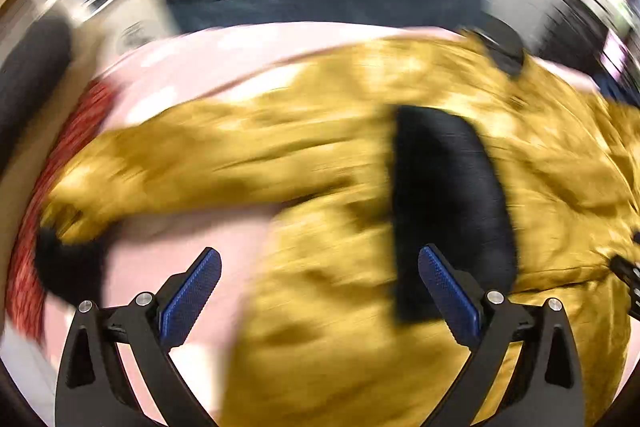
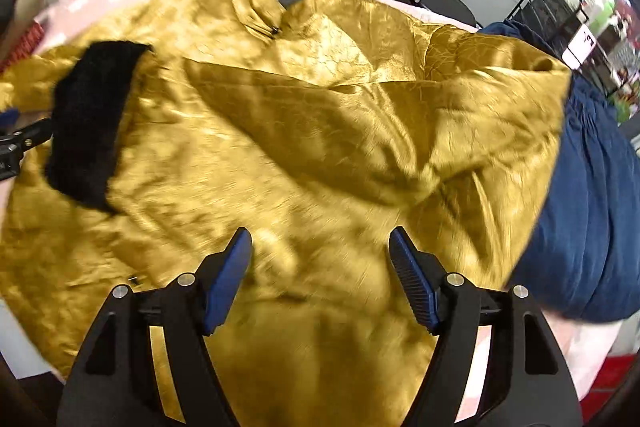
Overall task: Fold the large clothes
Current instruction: 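Lay the sleeve across the jacket front and release it from the right gripper, then grasp the other fur cuff with the left gripper and lift the sleeve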
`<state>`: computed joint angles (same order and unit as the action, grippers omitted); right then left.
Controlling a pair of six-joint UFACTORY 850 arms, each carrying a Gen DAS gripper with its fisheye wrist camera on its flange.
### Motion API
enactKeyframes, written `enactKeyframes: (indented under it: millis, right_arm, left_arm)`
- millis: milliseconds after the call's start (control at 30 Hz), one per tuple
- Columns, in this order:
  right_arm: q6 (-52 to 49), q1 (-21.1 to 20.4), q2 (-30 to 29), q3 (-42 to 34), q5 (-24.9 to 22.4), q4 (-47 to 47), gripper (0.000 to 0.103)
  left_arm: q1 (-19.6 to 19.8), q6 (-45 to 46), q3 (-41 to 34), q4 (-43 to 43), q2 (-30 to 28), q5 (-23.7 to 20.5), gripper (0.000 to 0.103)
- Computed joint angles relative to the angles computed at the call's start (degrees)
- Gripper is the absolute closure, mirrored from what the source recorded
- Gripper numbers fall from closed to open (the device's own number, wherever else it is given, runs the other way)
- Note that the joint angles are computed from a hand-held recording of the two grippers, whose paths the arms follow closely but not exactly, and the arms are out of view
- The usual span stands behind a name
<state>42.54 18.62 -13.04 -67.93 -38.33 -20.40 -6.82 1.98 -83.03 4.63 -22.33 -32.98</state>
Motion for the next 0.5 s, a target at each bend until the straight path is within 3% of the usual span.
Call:
enactKeyframes:
  millis: [67,200,333,467,500]
  right_arm:
    - [0.0,0.8,1.6,1.1,0.7,1.4,0.032]
    - [0.6,3.4,4.3,2.8,0.4,3.4,0.032]
    - [-0.7,4.4,4.3,3.1,0.9,5.6,0.032]
    - [-1.4,5.5,3.5,1.6,-0.4,5.5,0.032]
    - [-1.8,5.5,2.9,0.9,-0.5,5.5,0.032]
  left_arm:
    - [3.9,-8.1,1.5,5.8,1.4,0.6,0.009]
    - [12.2,-18.6,0.1,13.3,0.1,-3.0,0.031]
    - [18.2,-14.3,-3.4,7.7,-3.2,-3.7,0.033]
    - [19.8,-5.4,-6.6,-1.3,-6.1,-2.3,0.033]
    - [19.9,-4.2,-7.6,-2.1,-7.0,-2.5,0.038]
